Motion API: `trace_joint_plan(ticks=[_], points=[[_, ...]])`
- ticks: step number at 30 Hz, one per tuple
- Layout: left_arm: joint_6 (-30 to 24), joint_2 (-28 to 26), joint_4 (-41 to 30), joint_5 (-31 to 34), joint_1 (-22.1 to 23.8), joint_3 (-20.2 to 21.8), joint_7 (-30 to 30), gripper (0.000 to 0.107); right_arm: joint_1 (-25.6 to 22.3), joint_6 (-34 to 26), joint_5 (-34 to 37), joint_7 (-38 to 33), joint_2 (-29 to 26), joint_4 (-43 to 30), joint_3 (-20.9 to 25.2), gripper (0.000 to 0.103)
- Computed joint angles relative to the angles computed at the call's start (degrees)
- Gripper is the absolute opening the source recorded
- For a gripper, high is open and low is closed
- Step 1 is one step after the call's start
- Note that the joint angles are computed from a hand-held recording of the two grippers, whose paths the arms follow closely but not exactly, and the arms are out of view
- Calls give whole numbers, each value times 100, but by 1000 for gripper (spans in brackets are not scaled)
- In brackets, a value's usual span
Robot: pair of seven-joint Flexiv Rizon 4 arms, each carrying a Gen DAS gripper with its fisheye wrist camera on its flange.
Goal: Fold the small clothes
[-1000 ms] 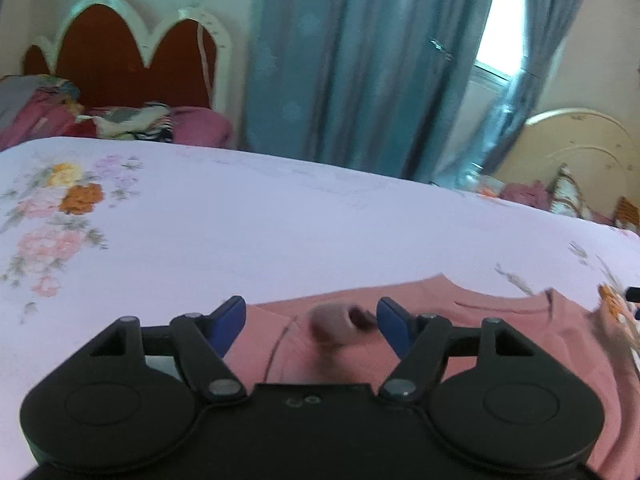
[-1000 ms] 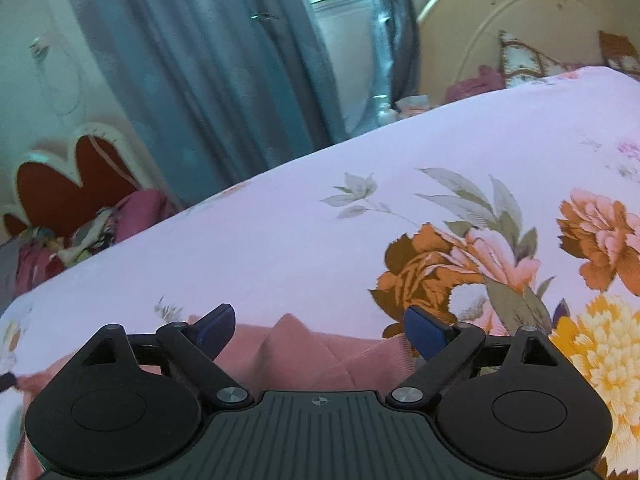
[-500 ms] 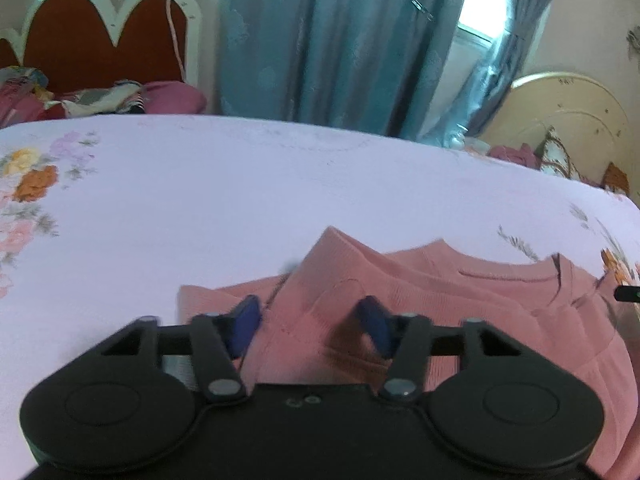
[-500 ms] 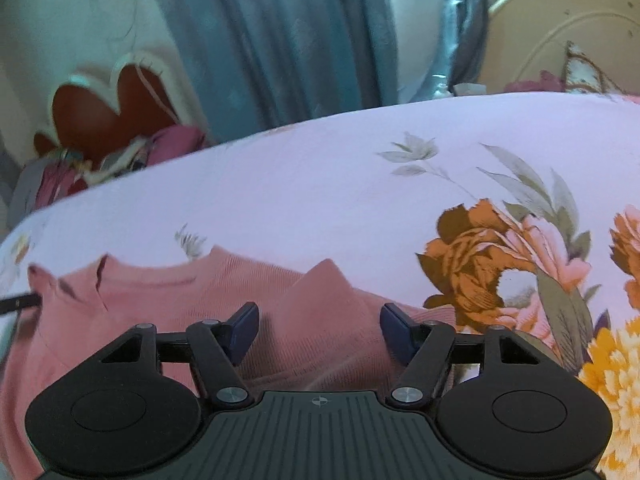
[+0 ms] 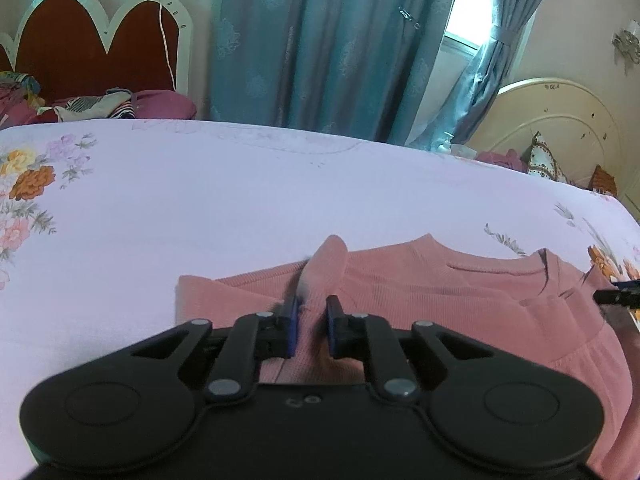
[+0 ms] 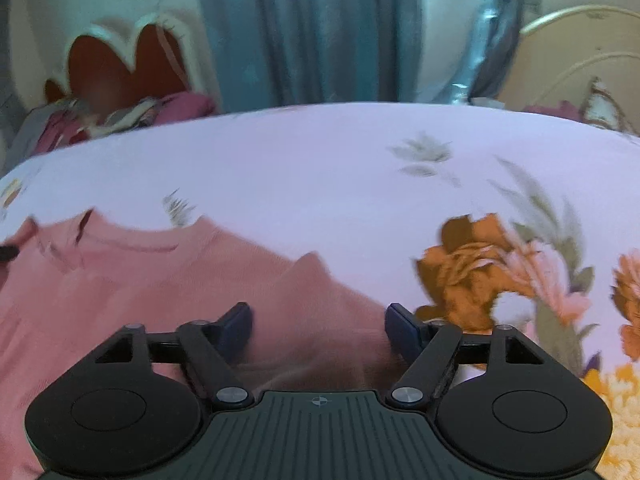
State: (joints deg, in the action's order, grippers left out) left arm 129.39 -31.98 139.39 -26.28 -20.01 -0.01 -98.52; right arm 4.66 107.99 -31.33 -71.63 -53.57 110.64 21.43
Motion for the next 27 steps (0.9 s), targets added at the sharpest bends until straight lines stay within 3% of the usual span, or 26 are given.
trace_joint_plan(ticks=[1,3,4,5,9,11,13,17,18,19,21,22,25,27], points=[[9,-5,-8,-50,-58,30,49,13,-76,39,-69,-38,-31,17,91,50],[75,-26,-15,-266,-245,113,178,12,43,123,38,9,31,56,2,34],[132,-48,-31,-468,-399,171,275,12,135,183,73,-16,76,85,-97,13],[252,-95,-51,-781,-625,252,407,12,180,225,109,-4,111,107,-149,9],[910,-321,-139,-2169,-1291,278,803,10,537,1199,988,465,194,202,-527,8],[1106,-487,-296,-2899,-1511,200,1117,9,602,981,1105,880,133,88,-629,8],[1019,-542,-435,-3312,-1467,2,1244,9,926,754,1116,864,163,104,-937,8],[915,-687,-684,-4093,-1453,-337,1974,10,1653,1129,1738,651,134,208,-1532,9],[938,-685,-703,-4168,-1430,-401,2093,11,1776,1137,1848,582,191,255,-1641,15],[953,-635,-651,-4104,-1362,-457,2068,12,1922,1198,2024,508,257,328,-1774,31],[961,-561,-620,-4230,-1336,-534,2211,26,2034,1581,2318,341,358,514,-1871,45],[1008,-528,-559,-4208,-1314,-559,2176,27,2019,1713,2393,294,404,584,-1845,53],[1224,-403,-355,-4275,-1356,-626,1986,38,1616,1772,2094,320,666,862,-1487,53],[1501,-274,-157,-4279,-1455,-691,1769,39,1557,1840,2001,283,851,1152,-1374,53]])
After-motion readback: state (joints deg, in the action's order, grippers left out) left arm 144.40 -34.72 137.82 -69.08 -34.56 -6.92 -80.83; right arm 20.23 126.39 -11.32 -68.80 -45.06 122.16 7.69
